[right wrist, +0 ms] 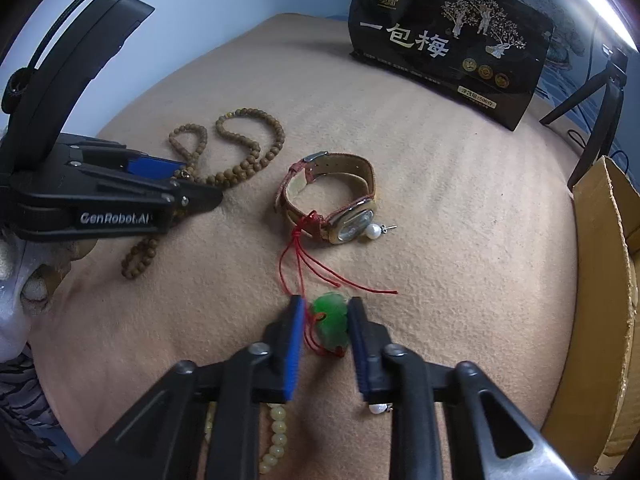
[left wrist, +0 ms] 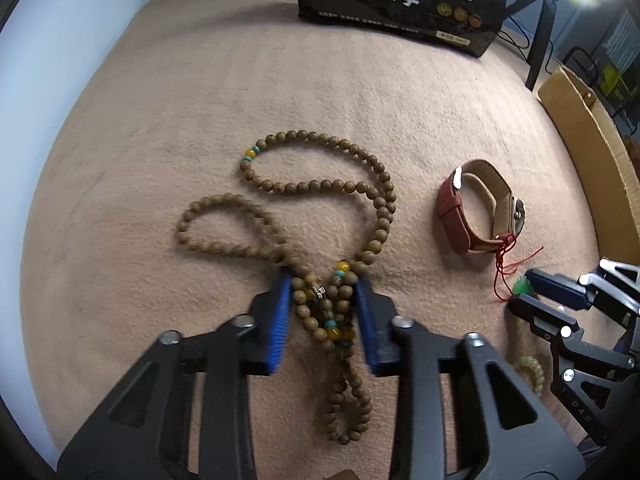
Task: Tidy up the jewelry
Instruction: 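Grasp the green jade pendant with right tool while left tool grasps bead necklace, then carry the jade pendant and bead necklace with both tools into the box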
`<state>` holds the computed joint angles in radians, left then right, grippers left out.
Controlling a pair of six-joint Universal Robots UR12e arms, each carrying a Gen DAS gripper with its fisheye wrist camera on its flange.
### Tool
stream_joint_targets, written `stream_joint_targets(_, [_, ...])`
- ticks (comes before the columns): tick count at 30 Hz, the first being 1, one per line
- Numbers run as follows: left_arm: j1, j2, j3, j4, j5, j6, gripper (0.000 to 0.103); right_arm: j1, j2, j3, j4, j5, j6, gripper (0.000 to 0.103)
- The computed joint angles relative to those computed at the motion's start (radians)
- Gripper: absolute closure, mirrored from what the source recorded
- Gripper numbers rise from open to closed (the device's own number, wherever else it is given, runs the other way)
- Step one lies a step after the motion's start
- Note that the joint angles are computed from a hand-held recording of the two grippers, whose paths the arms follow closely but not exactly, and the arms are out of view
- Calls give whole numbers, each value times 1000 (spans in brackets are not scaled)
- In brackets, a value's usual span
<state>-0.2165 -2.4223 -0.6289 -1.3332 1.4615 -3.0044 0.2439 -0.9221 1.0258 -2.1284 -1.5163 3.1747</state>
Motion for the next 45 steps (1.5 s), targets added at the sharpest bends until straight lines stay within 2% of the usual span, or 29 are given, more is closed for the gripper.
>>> stream_joint_targets(5, [7, 7, -6, 8, -21, -24, 92, -4, -9, 15, -19, 14, 14, 87])
stream_joint_targets(18, [30, 58, -63, 129, -56, -86, 92, -13, -58, 67, -104, 36, 51, 87])
stream_joint_targets(28, [42, 101, -99, 253, -88, -127, 92, -24, -99, 96, -178, 42, 88, 87])
stream_joint_targets(33, [42, 119, -116, 313, -100, -131, 92, -32, -120, 112, -209, 40, 104, 87])
stream_joint_targets(45, [21, 139, -124, 391, -166, -112, 92, -62, -174, 162, -273, 7, 154, 87])
